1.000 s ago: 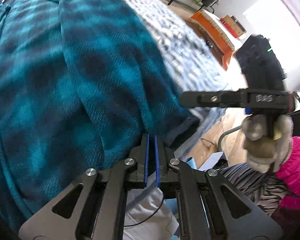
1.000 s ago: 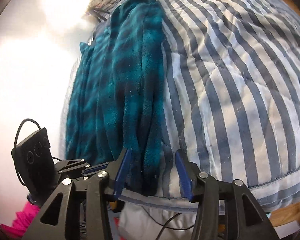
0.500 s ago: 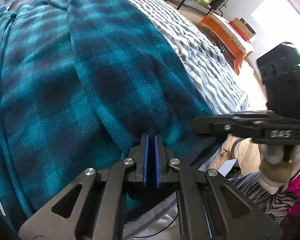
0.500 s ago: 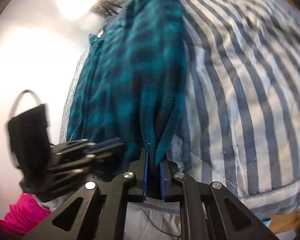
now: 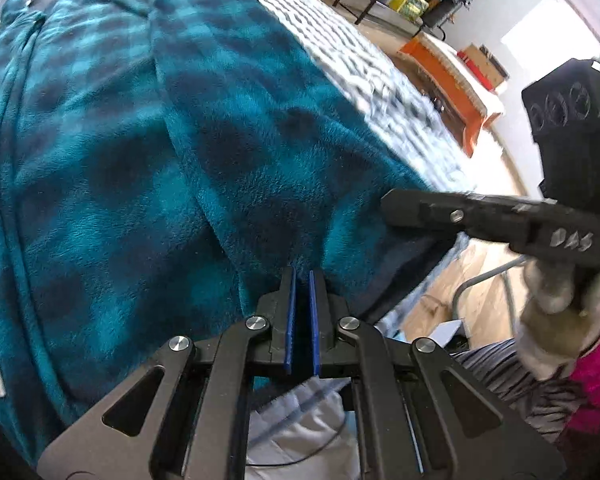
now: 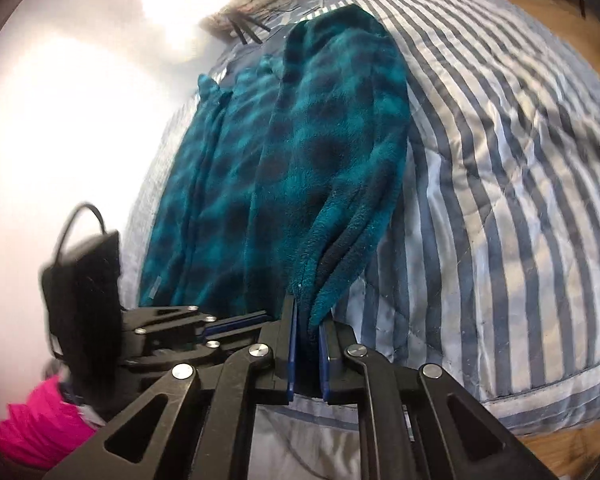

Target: Fold large clothes

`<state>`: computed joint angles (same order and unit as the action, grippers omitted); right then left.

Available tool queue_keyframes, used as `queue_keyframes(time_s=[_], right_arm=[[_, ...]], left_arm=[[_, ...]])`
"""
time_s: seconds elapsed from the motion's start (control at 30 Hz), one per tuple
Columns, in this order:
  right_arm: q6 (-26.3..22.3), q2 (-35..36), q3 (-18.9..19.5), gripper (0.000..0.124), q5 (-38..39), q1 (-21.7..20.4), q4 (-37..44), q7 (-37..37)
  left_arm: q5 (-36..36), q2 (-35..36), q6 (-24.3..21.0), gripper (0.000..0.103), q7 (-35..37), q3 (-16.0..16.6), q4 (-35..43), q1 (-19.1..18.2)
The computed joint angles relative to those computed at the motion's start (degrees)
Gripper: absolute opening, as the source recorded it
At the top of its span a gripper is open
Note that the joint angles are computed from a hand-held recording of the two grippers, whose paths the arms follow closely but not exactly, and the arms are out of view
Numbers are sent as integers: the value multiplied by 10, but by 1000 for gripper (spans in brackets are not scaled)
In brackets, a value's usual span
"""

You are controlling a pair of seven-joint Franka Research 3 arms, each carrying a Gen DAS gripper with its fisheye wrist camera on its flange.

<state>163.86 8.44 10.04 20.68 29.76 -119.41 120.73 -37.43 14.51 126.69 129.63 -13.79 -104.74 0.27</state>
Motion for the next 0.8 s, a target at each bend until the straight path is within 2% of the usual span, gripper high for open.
queue_keyframes(time_s=[0.2,0.4,0.57,0.8], right_arm=[[-42,3,-26,6,-127,21,38,64],[-104,41,-32,6,-225,41,125,75],[-156,101,-28,6,-248,57,226,33],[-271,235,-36,6,-257,96,435,-43]], left_arm=[[-92,-32,-26,4,-12,20,15,38],[-141,-49,-9,4,-18,45,18,60],[-157,-51,1,4,-36,59,17,75],[-161,-48,4,4,-69,71,9,97]])
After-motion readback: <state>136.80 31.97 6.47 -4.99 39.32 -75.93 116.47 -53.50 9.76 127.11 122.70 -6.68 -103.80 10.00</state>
